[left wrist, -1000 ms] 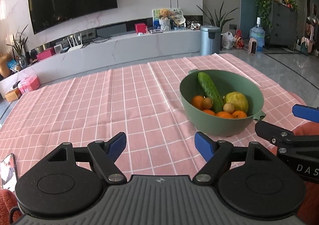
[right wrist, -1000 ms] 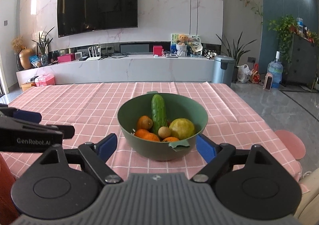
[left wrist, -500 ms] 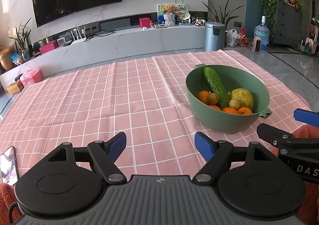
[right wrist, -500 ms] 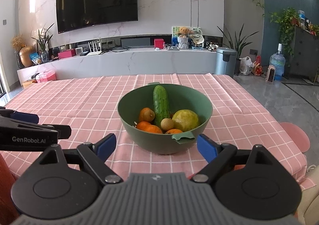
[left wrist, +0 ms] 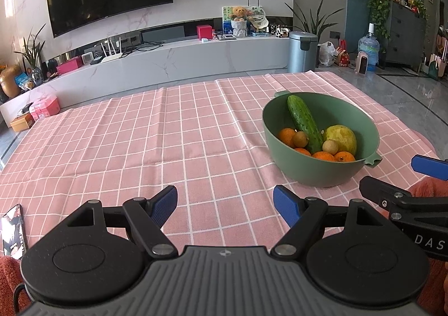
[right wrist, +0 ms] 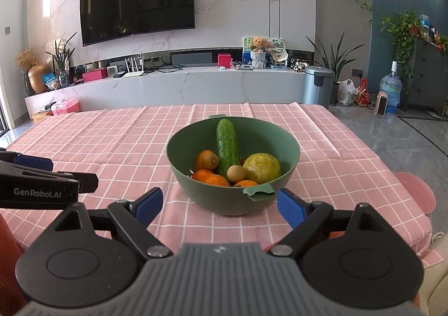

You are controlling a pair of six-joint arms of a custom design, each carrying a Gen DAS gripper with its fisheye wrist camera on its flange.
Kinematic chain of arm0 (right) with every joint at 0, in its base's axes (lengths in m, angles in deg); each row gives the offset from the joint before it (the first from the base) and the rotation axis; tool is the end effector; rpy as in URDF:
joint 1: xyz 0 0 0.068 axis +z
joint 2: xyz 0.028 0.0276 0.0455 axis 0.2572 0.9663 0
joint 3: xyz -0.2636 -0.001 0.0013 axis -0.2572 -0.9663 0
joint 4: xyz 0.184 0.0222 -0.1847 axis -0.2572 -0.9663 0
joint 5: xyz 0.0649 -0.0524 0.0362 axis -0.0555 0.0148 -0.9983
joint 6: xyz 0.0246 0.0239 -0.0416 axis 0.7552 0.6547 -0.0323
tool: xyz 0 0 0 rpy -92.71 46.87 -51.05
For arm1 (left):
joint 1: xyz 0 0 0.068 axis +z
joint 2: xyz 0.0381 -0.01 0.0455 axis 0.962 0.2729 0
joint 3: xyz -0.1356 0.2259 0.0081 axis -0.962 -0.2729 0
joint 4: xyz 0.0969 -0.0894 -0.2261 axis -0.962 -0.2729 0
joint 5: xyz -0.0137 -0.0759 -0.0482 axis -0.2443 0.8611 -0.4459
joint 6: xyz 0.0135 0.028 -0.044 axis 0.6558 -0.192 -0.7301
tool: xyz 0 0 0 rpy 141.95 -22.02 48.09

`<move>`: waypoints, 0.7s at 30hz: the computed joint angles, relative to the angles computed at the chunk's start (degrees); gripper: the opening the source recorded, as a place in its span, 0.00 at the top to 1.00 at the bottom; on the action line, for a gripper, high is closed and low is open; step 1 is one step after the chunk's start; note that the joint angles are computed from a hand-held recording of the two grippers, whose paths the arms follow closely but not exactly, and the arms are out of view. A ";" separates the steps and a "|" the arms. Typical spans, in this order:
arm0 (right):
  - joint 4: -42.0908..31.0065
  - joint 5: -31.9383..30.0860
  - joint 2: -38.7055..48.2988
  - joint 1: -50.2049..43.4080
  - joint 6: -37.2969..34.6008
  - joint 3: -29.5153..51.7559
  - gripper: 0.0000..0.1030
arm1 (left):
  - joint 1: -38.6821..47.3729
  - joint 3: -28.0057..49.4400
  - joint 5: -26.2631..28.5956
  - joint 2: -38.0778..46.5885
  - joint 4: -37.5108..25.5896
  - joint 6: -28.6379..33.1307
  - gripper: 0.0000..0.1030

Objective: Organize fruits

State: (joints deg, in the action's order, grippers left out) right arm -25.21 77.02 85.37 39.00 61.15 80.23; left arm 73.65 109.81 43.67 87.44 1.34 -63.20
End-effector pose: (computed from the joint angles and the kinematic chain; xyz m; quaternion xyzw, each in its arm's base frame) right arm 0.2287 0.0881 0.1085 0.0205 0.8705 0.0037 0.4917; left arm 0.2907 -0.0077 0.1318 0.1196 0.8958 -0.0275 0.4272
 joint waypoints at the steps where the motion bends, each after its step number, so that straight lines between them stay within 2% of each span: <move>1: 0.12 0.05 0.13 0.10 0.04 -0.04 0.17 | -0.02 0.02 -0.06 0.00 -0.05 0.02 0.11; 21: 0.11 -0.48 0.68 0.07 -0.22 0.20 0.17 | 0.51 0.31 0.39 0.50 -0.46 0.03 0.11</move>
State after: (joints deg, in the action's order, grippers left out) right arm -25.10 76.54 86.05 39.07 60.93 80.43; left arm 74.16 110.12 44.06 87.94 0.89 -63.18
